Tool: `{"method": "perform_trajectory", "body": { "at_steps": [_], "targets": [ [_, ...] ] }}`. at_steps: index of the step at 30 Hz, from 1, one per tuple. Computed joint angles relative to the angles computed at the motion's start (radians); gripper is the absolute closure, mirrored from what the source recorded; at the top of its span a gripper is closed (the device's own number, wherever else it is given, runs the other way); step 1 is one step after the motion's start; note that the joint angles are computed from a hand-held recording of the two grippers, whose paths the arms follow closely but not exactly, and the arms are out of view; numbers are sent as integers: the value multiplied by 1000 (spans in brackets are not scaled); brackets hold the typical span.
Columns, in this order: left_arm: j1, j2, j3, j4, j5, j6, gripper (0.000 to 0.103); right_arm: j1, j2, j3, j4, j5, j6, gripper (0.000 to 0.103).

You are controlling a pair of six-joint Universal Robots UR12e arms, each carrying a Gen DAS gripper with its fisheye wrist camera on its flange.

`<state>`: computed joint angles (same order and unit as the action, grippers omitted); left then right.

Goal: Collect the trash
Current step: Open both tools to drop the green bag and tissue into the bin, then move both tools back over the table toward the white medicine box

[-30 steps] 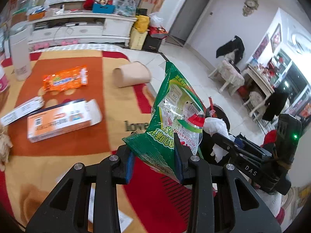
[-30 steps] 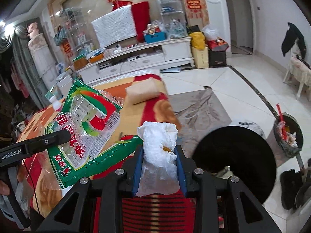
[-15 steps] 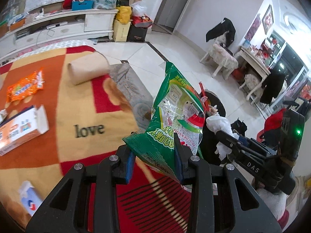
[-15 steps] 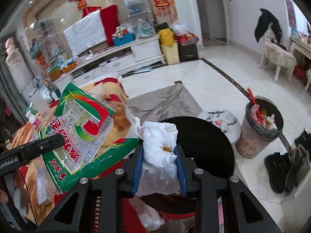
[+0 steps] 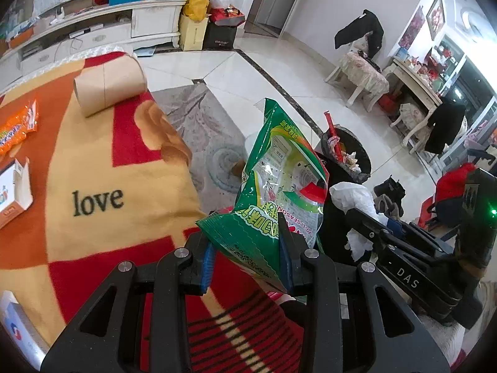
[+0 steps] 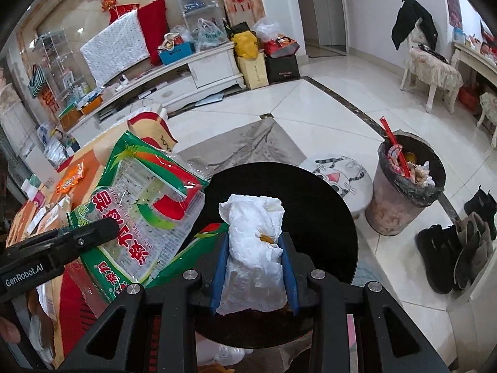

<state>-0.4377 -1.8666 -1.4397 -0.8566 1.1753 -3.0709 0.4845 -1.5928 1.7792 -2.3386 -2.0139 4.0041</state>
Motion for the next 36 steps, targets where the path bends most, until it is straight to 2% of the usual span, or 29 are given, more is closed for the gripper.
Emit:
{"method": "perform_trajectory", "body": {
  "at_steps": [4, 7, 9, 10, 14, 24, 30, 36],
  "targets": [
    [-3, -7, 5, -10, -12, 1, 70, -6, -2, 5, 14, -6, 30, 71],
    [-9, -13, 11, -31, -12, 17, 68, -9, -4, 9, 10, -6, 44, 61],
    [-7, -18, 19, -47, -18, 27, 59, -9, -5, 11, 10, -9, 50, 56],
    [-6, -18, 20, -54, -21, 31, 57, -9, -5, 10, 13, -10, 52, 56],
    [1, -15, 20, -66, -32, 34, 39, -6, -3, 7, 14, -9, 55, 56],
    [12, 3, 9, -90, -68, 26, 39, 2, -1, 7, 1, -3, 57, 55],
    [24, -1, 15, -151, -222, 64, 39, 7, -13, 14, -3, -25, 68, 54],
    [15, 7, 3, -110, -197, 72, 39, 6, -39, 28, 15, -60, 107, 53]
  ]
}}
